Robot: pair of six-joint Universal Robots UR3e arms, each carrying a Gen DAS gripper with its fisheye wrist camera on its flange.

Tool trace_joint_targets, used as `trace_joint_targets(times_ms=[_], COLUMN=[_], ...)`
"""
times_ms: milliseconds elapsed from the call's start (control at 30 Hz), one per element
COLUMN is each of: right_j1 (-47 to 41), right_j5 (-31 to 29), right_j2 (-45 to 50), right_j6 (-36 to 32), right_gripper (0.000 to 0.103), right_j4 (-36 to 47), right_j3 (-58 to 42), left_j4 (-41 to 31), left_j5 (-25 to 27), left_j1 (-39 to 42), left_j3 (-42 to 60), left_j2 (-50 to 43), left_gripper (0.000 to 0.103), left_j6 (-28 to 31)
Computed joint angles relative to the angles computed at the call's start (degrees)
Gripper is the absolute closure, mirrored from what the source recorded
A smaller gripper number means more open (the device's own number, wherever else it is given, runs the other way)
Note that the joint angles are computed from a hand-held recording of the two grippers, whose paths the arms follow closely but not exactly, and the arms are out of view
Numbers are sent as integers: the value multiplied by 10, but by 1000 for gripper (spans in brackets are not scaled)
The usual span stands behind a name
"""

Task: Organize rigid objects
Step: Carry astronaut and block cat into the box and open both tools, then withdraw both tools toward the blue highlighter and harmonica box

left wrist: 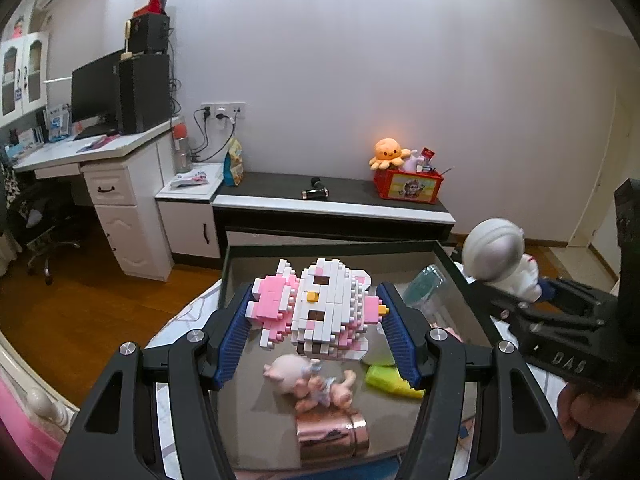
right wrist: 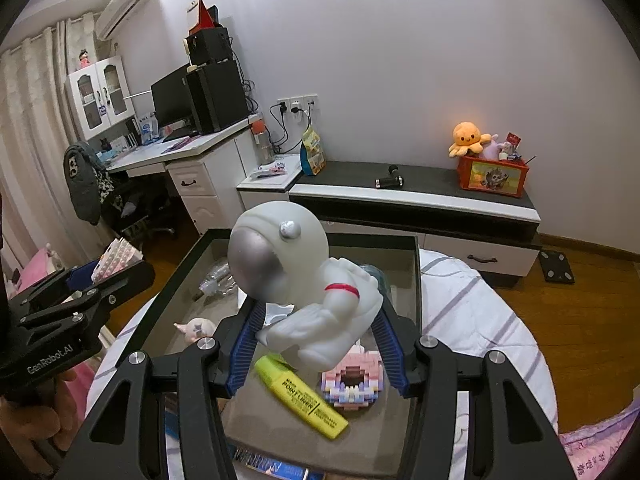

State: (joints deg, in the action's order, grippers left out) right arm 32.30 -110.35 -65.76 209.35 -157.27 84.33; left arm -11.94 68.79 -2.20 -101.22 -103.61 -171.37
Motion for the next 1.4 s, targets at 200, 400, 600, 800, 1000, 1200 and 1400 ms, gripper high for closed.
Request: trace_joint_targets(times_ms=[200,400,600,800,1000,1200,1400], right_j1=[-13,-25,-18,1,25,71,111], right_j5=[11,22,4,-28,-63,-109,-147], right_j2=[10,17,13,2,-32,-68,-105], right_j6=[-1,11,21,51,87,115,145], right_gripper=[48,47,16,14,14,14,14], right_j4=[-3,-2,-14,24,27,33,41], right_j3=[-1,4,12,2,36,62,97], left_j4=[1,13,40,44,49,41,6], left_j5=[20,46,48,44,24,-10,-55], left_j1=[-23,-36,-28,-17,8,44,95], left_j3=[40,51,22,-19,-87,-167,-250], left_j2=[-44,-69,-44,1,68,157,267], left_gripper=[40,11,0,0,0,0,0], left_j6=[-14,-32,-36,-32,-23,-12,12])
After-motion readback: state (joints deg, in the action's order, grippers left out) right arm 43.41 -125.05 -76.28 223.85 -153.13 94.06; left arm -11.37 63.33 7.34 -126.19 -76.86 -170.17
